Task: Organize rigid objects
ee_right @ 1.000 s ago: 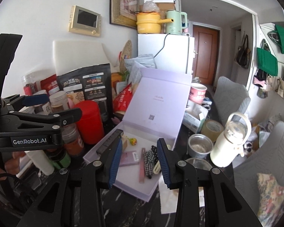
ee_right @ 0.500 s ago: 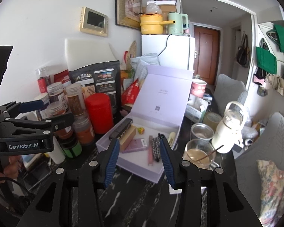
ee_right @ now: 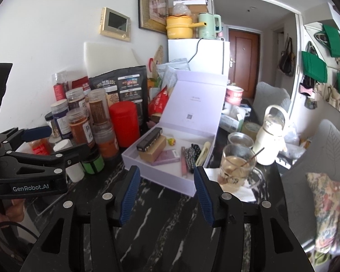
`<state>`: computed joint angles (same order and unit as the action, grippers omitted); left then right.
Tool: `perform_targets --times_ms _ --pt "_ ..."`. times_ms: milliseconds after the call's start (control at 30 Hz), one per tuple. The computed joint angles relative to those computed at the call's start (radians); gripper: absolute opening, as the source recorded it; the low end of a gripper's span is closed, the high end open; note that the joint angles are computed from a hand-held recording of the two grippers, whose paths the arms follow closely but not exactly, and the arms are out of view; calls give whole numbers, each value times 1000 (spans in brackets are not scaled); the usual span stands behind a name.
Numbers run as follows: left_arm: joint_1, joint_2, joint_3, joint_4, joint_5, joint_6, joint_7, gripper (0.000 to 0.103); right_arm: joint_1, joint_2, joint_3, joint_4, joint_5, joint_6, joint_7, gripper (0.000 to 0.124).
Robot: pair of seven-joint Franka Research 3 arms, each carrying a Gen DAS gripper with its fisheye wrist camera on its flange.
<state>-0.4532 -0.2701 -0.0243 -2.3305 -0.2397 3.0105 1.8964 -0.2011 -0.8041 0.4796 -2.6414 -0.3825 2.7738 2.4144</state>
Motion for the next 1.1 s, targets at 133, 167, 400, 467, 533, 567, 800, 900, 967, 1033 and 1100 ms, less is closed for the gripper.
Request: perform_targets --times_ms 133,167,400,467,533,567,800,900,967,1033,1100 --pt "-4 -18 -1 -45 2 22 -9 101 19 -19 3 -30 14 -20 20 52" --pt "-2 -21 -3 -56 9 28 -18 102 23 -26 5 -38 14 -23 25 51" --pt "-10 -31 6 -99 52 60 -66 102 53 -43 3 -78 14 -36 43 52" --pt "5 -30 -4 -104 80 69 -95 102 57 -42 6 -80 15 -43 49 52" --pt "-14 -29 15 -106 84 72 -101 102 60 -38 9 -80 12 -48 53 52" --pt "-30 -27 30 -105 79 70 -97 102 62 -35 8 -79 11 -50 53 52" --pt "-30 -23 36 -100 94 67 -111 101 60 -21 6 -71 -3 -45 62 52" --pt "-40 -22 46 -99 89 69 -105 101 62 -15 3 -67 -7 -44 62 51" --pt "-45 -20 50 -94 85 62 -97 101 62 -9 2 -64 -10 -44 63 52" --pt "-39 -18 44 -91 85 59 -98 101 63 -5 2 -60 -13 -46 64 52" --pt "-39 -17 44 -89 80 56 -95 101 64 -5 1 -59 -16 -47 66 52"
